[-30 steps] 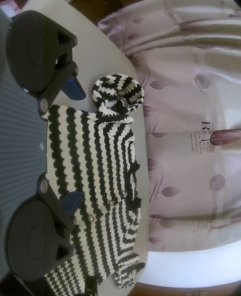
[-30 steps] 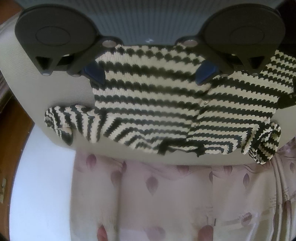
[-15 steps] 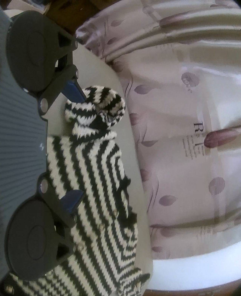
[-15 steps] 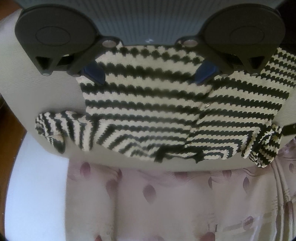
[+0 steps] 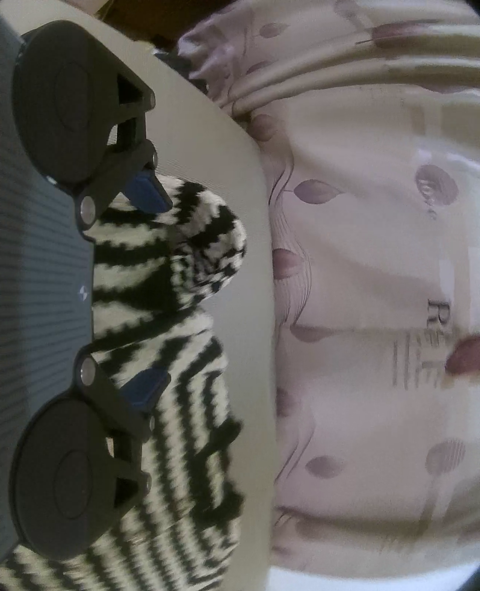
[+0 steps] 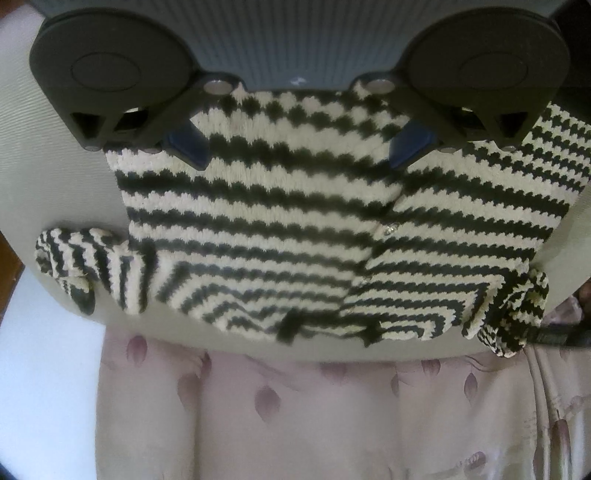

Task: Fold small clothes
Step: 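Grasp the striped hat with the left gripper and lift it away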

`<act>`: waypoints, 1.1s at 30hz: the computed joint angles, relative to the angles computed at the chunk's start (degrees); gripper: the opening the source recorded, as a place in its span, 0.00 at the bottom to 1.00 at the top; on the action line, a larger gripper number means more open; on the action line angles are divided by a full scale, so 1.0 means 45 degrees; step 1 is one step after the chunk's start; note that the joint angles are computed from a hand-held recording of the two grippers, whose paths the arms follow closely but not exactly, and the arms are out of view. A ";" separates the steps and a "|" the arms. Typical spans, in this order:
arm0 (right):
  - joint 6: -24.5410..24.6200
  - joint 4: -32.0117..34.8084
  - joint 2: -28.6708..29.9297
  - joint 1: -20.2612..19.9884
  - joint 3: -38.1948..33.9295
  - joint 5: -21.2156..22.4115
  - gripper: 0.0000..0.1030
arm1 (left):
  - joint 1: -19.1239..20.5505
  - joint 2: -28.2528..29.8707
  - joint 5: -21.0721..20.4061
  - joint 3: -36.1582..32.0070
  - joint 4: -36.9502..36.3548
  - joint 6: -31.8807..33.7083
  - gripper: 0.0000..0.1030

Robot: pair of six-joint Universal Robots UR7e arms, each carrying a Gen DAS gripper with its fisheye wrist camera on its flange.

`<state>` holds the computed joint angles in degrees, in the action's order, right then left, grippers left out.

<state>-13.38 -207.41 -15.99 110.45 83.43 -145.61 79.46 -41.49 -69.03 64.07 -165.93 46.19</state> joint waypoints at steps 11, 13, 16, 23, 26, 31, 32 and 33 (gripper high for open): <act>0.0264 0.0716 0.0030 -0.0266 -0.0195 0.0522 1.00 | 0.0082 0.3960 0.0862 -0.8045 0.6176 -0.2953 0.20; 0.0254 0.0836 0.0061 -0.0273 -0.0269 0.0540 1.00 | 0.0104 0.4381 0.1174 -0.8986 0.6875 -0.3555 0.07; 0.0293 0.0859 0.0050 -0.0273 -0.0291 0.0600 1.00 | 0.0092 0.3581 0.1064 -0.7537 0.4678 -0.3030 0.07; 0.0319 0.0590 -0.0016 -0.0248 -0.0169 0.0962 1.00 | 0.0204 0.1182 0.1145 -0.5041 0.2026 -0.4207 0.07; 0.0346 0.0676 0.0038 -0.0218 -0.0181 0.1033 1.00 | 0.0367 0.0979 0.1531 -0.5310 0.1823 -0.4438 0.07; 0.0145 0.0653 0.0115 -0.0107 -0.0219 0.1012 1.00 | 0.1033 0.1008 0.1466 -0.6724 0.4078 -0.7029 0.07; 0.0127 0.0626 0.0106 -0.0098 -0.0211 0.1010 1.00 | 0.1286 0.1043 0.1122 -0.7177 0.5216 -0.8026 0.07; 0.0171 0.0630 0.0086 -0.0096 -0.0195 0.1008 1.00 | 0.1506 0.1104 0.0852 -0.7561 0.5874 -0.8855 0.07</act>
